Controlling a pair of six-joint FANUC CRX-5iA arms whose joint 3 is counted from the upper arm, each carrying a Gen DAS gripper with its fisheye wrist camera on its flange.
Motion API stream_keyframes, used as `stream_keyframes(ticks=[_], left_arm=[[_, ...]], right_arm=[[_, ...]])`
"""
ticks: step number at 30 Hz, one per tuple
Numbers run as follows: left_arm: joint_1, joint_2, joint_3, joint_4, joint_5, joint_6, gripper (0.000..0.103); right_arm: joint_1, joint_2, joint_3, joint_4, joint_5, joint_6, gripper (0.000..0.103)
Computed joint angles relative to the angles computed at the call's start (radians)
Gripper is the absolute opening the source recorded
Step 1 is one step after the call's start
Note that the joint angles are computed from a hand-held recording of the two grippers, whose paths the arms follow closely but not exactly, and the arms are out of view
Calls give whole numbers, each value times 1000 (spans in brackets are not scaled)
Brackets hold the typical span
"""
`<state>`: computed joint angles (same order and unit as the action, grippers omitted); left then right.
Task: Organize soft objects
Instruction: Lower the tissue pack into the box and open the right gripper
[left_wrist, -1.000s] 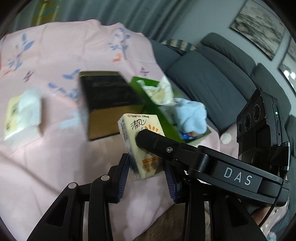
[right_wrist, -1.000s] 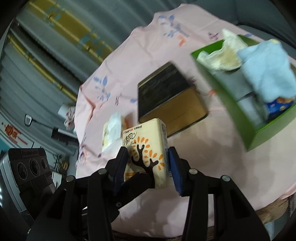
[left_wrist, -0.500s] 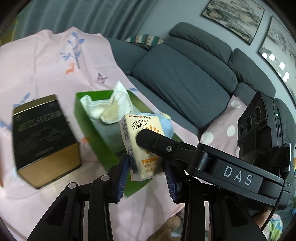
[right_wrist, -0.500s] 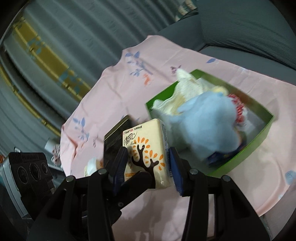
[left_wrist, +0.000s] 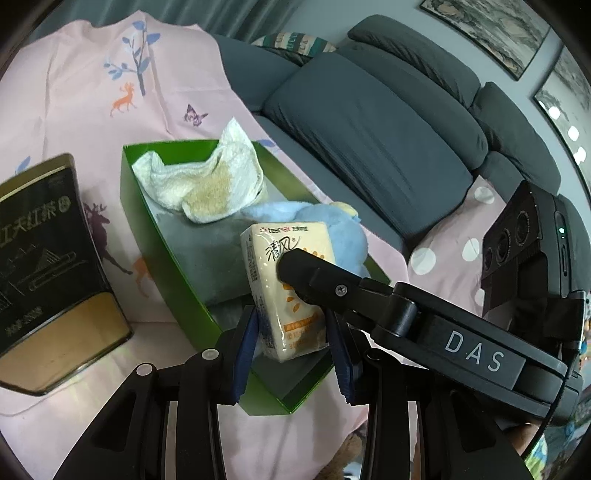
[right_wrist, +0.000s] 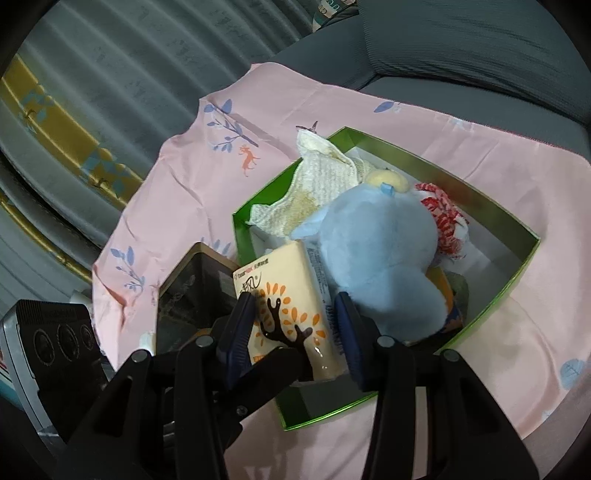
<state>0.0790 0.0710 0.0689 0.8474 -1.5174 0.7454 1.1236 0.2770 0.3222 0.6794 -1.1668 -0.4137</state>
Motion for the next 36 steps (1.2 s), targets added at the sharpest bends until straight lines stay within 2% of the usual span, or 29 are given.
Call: stream_keyframes(ticks=[4,7,16,22,25,27,29,31,34,35,36], left_arm=[[-11,-12,-5,-39,24,11,38],[-17,-3,2,-44,8,32,38],[-26,-25,-8,-71,48,13,38],[-23,-34,-1,-87,47,13,39],[-14,-52,-12,-82,62,4,50],[-7,-61,-9,-93,65,5,65],[2,-78,-13,-104,80,7,74],[17,-93,-22,-97,84,0,76],[41,-109,-29,-79,70,-9,77],[48,-117,-30,-80,71,-9,83],[54,-125,-34,-80,75,-11,87]], right_arm=[[-2,41,75,-51,-102,56,44],[-6,19,35,-49,-72,26,44],[5,16,29,-44,-90,4,45],[10,15,28,-32,-94,-1,48],[19,8,15,-2,-87,-13,54],[26,-1,-3,25,-71,-32,57],[36,-4,-6,51,-75,-44,61],[45,2,8,69,-94,-40,69],[59,19,43,89,-134,-26,72],[64,24,55,93,-149,-24,73],[68,27,60,98,-156,-26,78]])
